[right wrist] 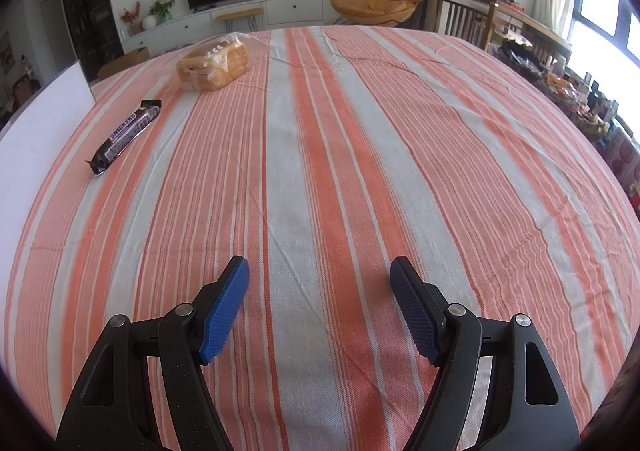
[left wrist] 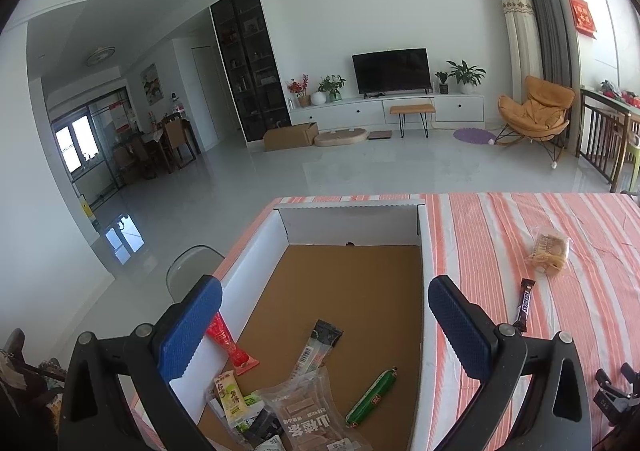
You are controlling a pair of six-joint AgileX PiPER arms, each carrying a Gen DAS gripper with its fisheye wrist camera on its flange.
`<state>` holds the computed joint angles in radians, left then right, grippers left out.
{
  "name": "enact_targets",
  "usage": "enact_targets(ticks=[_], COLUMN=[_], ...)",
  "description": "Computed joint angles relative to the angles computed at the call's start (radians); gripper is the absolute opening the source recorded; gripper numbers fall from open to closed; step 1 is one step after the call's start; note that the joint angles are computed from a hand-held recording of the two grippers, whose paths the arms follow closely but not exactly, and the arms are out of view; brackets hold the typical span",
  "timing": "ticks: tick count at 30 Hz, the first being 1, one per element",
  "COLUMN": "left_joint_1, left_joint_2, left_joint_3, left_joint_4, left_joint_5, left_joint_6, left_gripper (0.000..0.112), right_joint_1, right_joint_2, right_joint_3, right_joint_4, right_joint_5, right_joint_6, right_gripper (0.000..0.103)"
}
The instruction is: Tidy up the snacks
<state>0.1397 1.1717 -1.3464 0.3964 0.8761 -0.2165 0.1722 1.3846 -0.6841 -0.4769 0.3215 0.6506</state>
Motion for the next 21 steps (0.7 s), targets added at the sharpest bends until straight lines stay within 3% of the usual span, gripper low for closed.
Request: enact_targets(ticks=[5,9,12,15,17,19,21], left_joint_1=[-0.012,-0.010,-0.108,-0.269,-0.355,-0.388,-0.378], left_joint_2=[-0.009,0.012,0.082,0.235,0.364,0.492,0.617], left_joint_3=[0.009,0.018,0.062,0.093,0.068,0.001,-0.101], left_joint_4=[-0.056,-0.393,-0.596,-0.588,-0.476,-0.359,-0.357], left_joint_5=[0.007,0.078,0.122,0.057,-0.042,-0.101,-0.109], left_joint_6=[0.024,0.241,0.342,0.289,0.162,0.021,-0.011], left_gripper=[0.102,0.102,0.102,0.102,0.101,0.099,0.096], right_joint_1=[0.000,0.001,0.000,-0.001,-0.003,-0.006,-0.006], right_joint_2=[0.000,0.000,0.000,0.003,0.001,-0.001,-0.002], right_joint_3=[0.000,0.000,0.000,-0.003,0.000,0.001,0.002], right_joint_4=[-0.001,-0.001,0.006,0.032,0.041,0.051,0.056], right_joint_5=[0.000,0.001,0.000,0.000,-0.003,-0.005,-0.006], right_joint_6=[0.001,0.001,-0.006,-0.039,-0.049,-0.061,-0.065], right_gripper=[0.076,0.076,0.077,0.080,0.080,0.080,0.080])
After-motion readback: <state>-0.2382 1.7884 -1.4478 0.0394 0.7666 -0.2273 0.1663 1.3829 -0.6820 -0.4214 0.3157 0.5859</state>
